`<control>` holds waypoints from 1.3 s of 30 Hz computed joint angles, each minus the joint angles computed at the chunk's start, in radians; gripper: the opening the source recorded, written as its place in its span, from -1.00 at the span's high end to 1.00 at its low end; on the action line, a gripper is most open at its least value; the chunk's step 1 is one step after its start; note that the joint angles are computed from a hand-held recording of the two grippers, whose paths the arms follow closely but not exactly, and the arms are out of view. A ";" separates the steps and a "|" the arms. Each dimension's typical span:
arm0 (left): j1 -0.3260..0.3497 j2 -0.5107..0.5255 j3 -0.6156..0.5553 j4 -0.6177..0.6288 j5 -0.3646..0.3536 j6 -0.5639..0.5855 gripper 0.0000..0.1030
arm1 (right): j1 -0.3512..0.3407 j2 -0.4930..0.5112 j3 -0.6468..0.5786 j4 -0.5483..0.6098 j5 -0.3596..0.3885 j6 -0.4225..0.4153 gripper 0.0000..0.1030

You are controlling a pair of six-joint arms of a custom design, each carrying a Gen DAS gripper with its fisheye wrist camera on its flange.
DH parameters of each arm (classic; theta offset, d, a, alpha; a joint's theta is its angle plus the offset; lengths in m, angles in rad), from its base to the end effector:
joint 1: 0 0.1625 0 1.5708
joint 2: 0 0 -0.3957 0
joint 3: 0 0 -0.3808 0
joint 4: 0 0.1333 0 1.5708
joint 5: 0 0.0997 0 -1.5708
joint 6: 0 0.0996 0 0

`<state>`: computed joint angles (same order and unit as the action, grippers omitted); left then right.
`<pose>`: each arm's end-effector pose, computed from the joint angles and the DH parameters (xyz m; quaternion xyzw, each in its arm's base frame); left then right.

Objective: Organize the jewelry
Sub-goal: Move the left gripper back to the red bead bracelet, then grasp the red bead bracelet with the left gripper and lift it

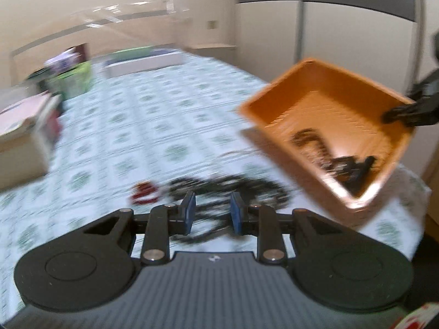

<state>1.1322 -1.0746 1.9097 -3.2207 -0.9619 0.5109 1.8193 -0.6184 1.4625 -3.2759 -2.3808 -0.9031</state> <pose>-0.0706 -0.5985 0.2447 0.2948 0.8334 -0.3678 0.2887 0.2296 -0.6562 0.1382 0.3169 -0.7901 0.2481 0.4624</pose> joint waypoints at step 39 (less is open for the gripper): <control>0.139 0.201 -0.353 0.179 0.044 0.138 0.91 | 0.000 0.002 -0.005 0.014 -0.011 0.007 0.90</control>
